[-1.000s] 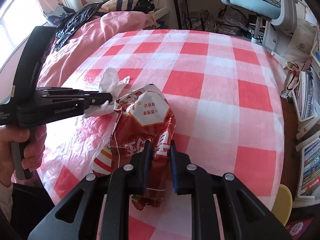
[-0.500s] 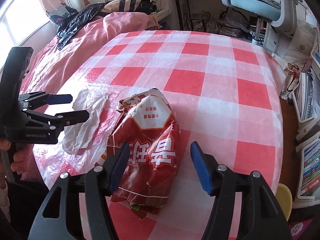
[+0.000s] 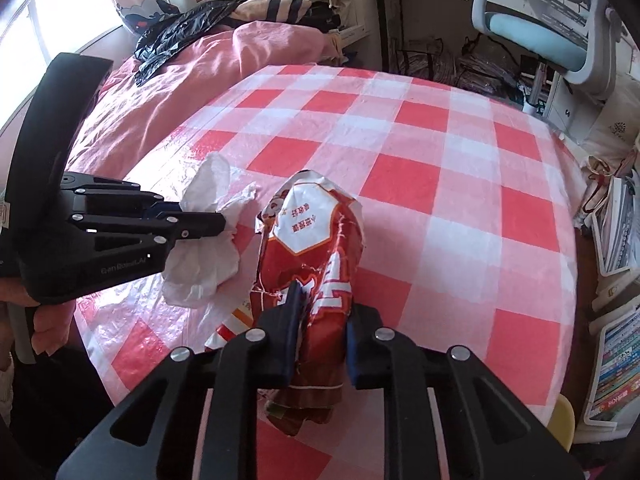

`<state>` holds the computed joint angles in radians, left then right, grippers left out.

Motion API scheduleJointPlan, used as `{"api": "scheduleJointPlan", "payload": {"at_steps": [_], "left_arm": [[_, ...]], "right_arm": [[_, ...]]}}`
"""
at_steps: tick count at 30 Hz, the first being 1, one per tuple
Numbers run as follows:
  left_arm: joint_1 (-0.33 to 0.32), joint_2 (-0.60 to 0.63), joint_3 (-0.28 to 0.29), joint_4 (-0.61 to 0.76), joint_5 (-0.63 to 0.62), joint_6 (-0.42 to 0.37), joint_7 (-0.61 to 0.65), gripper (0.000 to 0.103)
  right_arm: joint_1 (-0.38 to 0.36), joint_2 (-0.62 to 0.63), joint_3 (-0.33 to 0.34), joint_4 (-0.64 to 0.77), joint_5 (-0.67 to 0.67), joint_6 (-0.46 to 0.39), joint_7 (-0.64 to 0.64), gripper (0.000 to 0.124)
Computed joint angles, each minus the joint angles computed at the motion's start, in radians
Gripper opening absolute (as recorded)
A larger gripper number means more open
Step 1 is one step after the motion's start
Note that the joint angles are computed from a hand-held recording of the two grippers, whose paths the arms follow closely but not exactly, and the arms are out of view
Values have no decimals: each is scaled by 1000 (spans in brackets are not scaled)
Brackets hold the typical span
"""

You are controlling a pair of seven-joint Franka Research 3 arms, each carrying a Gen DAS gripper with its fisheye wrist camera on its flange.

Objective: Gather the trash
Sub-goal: 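Lift the white plastic with the left tool while the right tool lifts the chip bag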

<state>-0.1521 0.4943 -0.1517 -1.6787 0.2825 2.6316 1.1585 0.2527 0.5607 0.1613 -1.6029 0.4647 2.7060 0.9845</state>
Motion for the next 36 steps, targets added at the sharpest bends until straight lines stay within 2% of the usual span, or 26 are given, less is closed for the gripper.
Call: {"api": "scheduleJointPlan", "payload": {"at_steps": [6, 10, 14, 17, 20, 22, 25, 28, 33, 36], "left_arm": [[-32, -75, 38, -68, 50, 159, -124, 8], [-77, -104, 82, -78, 142, 194, -247, 8], [-115, -129, 119, -90, 256, 197, -373, 8], [-134, -151, 139, -106, 352, 192, -467, 8], [-158, -182, 165, -126, 489, 182, -587, 8], [-166, -205, 172, -140, 576, 175, -660, 8], [-156, -225, 166, -150, 667, 168, -736, 8], [-132, -234, 147, -149, 721, 152, -781, 8], [-89, -235, 111, -145, 745, 145, -803, 8], [-79, -231, 102, -141, 749, 141, -809, 8]], "right_arm": [[13, -63, -9, -96, -6, 176, 2, 16], [21, -98, -8, -157, -23, 289, 1, 16], [9, -131, 10, -212, -29, 390, 6, 16], [29, -150, -4, -247, -55, 464, 29, 16], [-2, -173, 40, -291, -71, 548, 28, 16], [14, -182, 28, -314, -96, 604, 38, 16], [29, -178, 16, -323, -133, 663, 67, 16], [13, -162, 32, -312, -171, 689, 104, 16], [-25, -150, 68, -316, -247, 736, 166, 16], [-29, -144, 68, -318, -281, 749, 197, 17]]}}
